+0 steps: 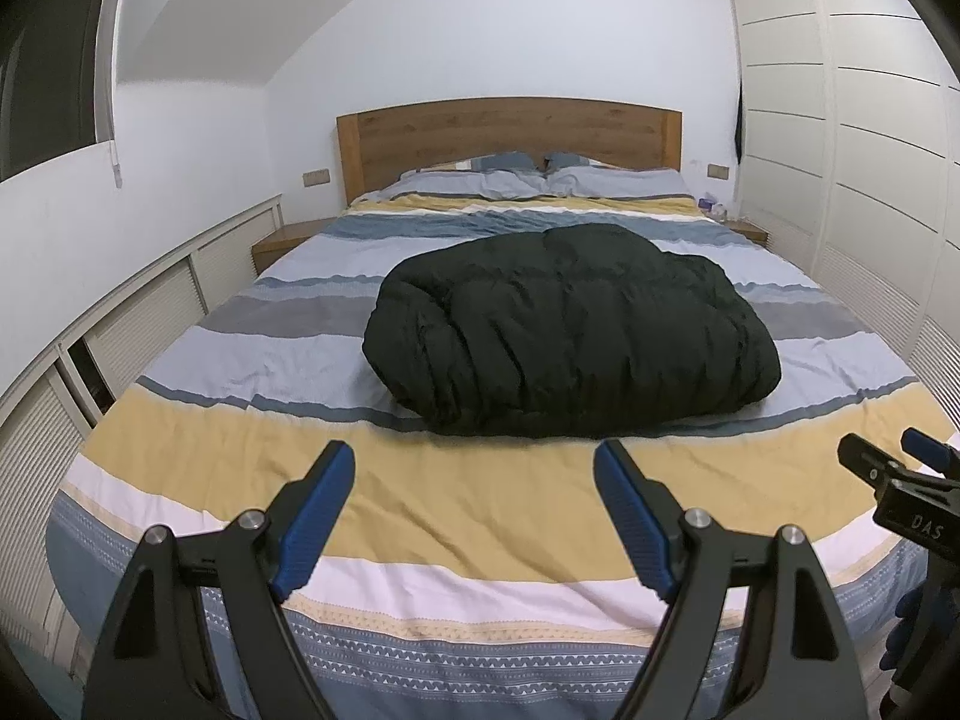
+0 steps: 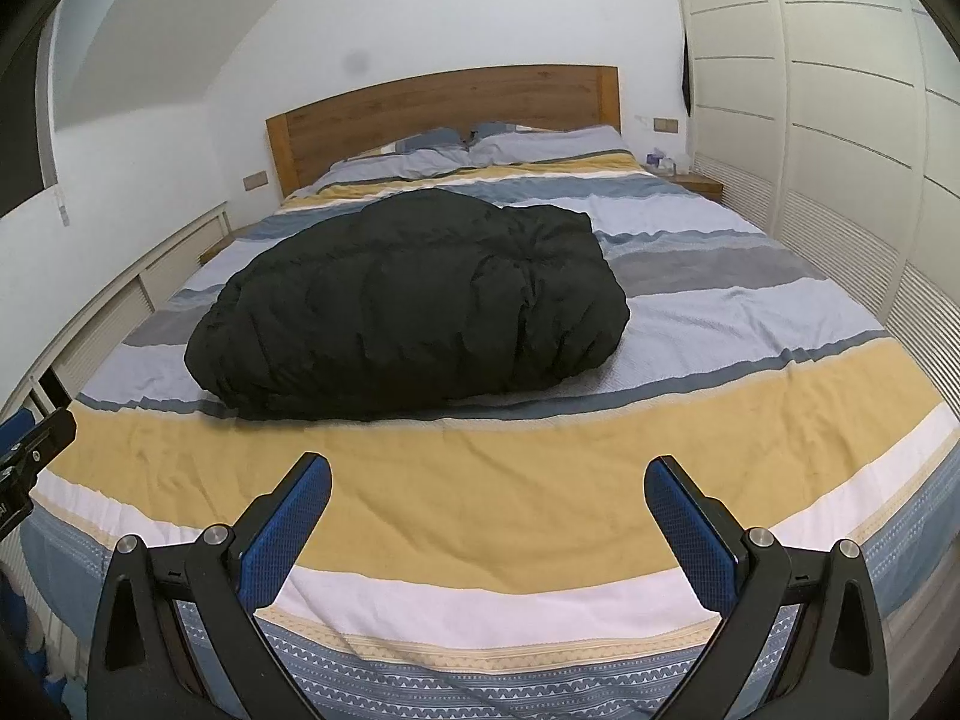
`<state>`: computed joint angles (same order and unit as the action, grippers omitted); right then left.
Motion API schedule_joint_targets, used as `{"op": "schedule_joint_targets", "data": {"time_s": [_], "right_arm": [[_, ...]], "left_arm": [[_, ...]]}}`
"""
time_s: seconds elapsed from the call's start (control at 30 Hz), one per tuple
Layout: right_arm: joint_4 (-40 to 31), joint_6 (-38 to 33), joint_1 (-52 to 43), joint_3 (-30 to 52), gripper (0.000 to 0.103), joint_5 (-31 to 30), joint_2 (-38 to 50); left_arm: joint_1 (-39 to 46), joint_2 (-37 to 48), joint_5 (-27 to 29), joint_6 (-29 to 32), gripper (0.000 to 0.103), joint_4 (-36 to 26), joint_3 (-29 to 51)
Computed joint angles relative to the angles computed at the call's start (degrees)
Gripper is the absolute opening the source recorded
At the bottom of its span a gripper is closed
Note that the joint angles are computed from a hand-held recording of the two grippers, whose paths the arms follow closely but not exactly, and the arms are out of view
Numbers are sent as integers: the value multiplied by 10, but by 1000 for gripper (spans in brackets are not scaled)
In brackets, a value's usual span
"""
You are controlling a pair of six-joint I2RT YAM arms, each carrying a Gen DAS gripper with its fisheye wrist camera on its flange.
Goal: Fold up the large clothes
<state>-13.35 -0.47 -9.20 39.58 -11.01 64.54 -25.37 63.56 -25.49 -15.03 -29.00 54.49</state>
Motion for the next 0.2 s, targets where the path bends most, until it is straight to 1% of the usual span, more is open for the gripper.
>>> {"op": "schedule_joint_targets", "data": {"time_s": [0.2], "right_arm": [[4, -3, -3, 0, 102, 1, 7]], "left_arm": [[9, 10, 13, 0, 81, 3, -1]]}}
